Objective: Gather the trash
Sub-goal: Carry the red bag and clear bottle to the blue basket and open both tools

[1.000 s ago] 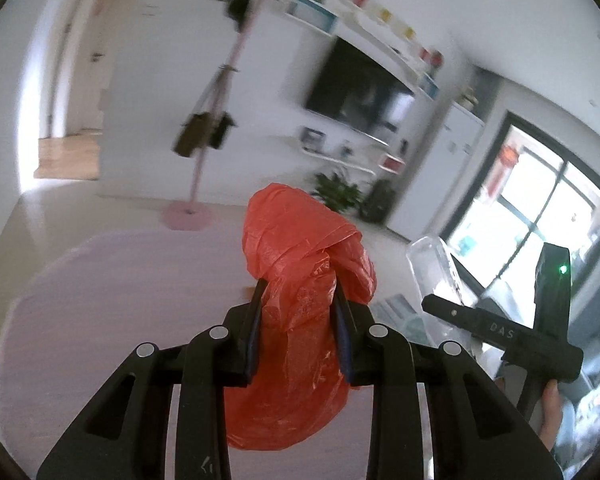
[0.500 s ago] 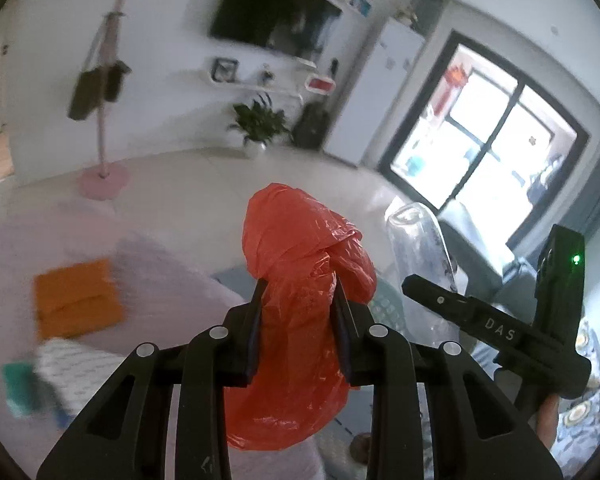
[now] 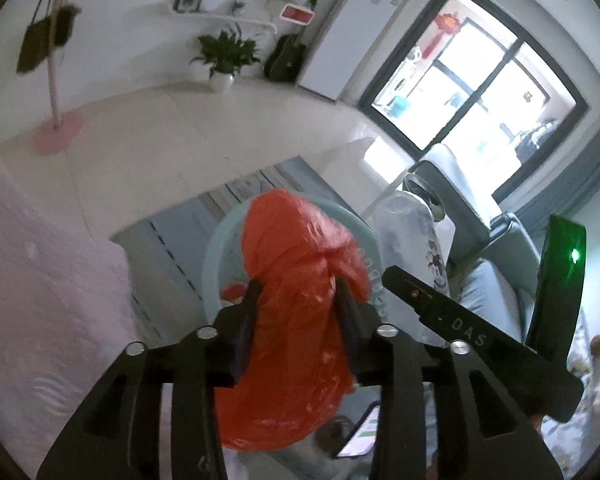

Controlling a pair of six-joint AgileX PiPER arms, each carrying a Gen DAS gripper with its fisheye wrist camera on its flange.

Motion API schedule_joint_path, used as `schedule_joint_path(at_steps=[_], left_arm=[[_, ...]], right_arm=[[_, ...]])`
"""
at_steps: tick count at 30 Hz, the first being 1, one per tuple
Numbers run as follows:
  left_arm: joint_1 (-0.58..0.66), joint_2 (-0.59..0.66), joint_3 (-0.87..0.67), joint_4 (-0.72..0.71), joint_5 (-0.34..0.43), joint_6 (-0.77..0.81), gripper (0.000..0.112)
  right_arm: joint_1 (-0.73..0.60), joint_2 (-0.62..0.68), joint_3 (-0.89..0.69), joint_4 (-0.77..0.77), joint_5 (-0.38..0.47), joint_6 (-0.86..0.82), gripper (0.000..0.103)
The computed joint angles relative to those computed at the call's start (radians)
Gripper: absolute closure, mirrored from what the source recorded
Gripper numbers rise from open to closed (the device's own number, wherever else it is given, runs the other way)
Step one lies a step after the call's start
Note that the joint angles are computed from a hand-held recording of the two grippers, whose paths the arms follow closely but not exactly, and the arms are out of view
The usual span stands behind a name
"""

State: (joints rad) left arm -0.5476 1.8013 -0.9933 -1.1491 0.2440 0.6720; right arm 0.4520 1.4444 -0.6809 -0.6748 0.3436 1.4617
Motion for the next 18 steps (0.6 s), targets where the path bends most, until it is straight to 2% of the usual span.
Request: schedule_joint_path(at_steps=[2,4,7,10,14,18], left_arm=[[0.021,0.022,0.001,-0.146,0.047,0.140,0.060],[0.009,0.011,0.017,-0.171,0.026,0.173,0.055],[-0.005,-0.036,0.072,-0.253,-0.011,0.278,0.047],[0.003,-0.084,0.129,-0.356,-0.010,0.394,0.045],[0.009,-0.150,0.193,-0.422,-0.014,0.454,0.045],[-0.005,-0.235,0.247,-0.405,-0.044,0.425,0.045]], right_arm=[[-0.011,-0.007,0.013,0.024,-0.007,-0.020,0.047],[-0.022,-0.027,0.037,0.022,-0.014,-0.011,0.046],[-0.078,-0.053,0.064,0.094,-0.051,-0.101,0.046],[-0.093,-0.083,0.088,0.120,-0.070,-0.135,0.045],[-0.042,-0.116,0.082,0.028,-0.007,-0.041,0.042],[0.014,-0.170,0.079,0.001,0.042,0.002,0.040]])
